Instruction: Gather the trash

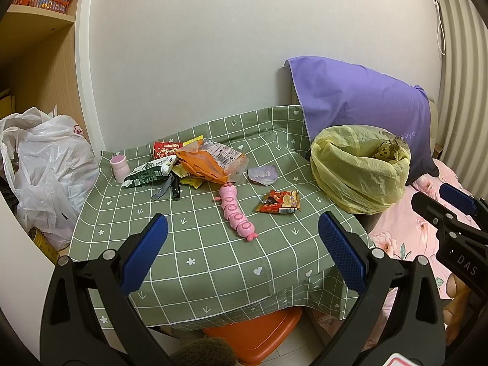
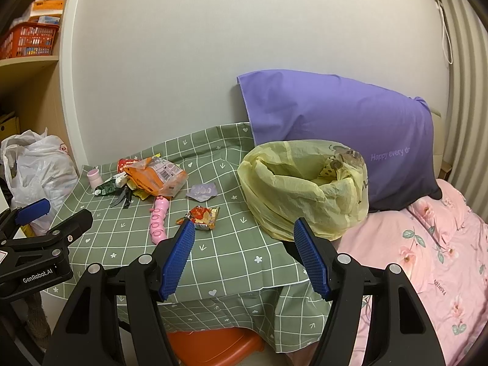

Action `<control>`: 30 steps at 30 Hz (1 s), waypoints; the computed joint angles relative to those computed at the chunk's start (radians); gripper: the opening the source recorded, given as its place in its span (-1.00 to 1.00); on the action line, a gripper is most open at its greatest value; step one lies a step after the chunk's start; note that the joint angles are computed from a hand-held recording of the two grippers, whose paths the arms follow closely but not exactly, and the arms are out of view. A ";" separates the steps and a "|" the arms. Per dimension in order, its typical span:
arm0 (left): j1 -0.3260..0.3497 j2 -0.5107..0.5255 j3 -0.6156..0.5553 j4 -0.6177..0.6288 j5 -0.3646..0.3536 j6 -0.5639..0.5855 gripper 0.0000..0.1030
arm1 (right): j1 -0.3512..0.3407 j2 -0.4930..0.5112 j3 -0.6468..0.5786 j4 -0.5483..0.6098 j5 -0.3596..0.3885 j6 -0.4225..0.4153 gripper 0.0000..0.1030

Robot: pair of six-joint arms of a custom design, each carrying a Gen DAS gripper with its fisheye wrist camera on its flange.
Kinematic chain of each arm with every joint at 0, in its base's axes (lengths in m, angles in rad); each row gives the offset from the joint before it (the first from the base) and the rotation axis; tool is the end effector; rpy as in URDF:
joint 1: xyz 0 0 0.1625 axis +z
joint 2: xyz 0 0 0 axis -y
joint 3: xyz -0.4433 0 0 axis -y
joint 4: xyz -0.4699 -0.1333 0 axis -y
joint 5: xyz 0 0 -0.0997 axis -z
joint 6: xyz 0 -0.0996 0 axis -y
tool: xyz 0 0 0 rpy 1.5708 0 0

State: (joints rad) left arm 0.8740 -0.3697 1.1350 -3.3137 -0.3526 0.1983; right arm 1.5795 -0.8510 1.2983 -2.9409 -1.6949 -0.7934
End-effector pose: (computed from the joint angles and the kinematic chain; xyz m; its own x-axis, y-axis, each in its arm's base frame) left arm -0.3629 -0.7870 0.0606 -0.6786 -0.2833 -0.6777 0.5023 0.4942 -0.7096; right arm 0.1284 -0.8538 0.3124 -0.6929 -0.3670 0.6207 -0.7115 0.4875 -0.5060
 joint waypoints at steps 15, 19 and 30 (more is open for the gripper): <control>0.000 0.002 -0.001 -0.003 0.003 0.004 0.83 | -0.001 0.002 0.000 0.002 0.001 0.000 0.23; 0.001 -0.001 0.002 -0.007 0.005 0.007 0.83 | 0.001 0.004 -0.002 0.003 -0.002 -0.001 0.23; 0.009 -0.002 -0.002 0.004 0.008 0.006 0.83 | -0.001 0.013 -0.011 0.008 0.000 -0.005 0.23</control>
State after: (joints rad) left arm 0.8833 -0.3721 1.1328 -3.3100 -0.3450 0.2048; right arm 1.5789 -0.8384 1.2876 -2.9332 -1.6949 -0.7984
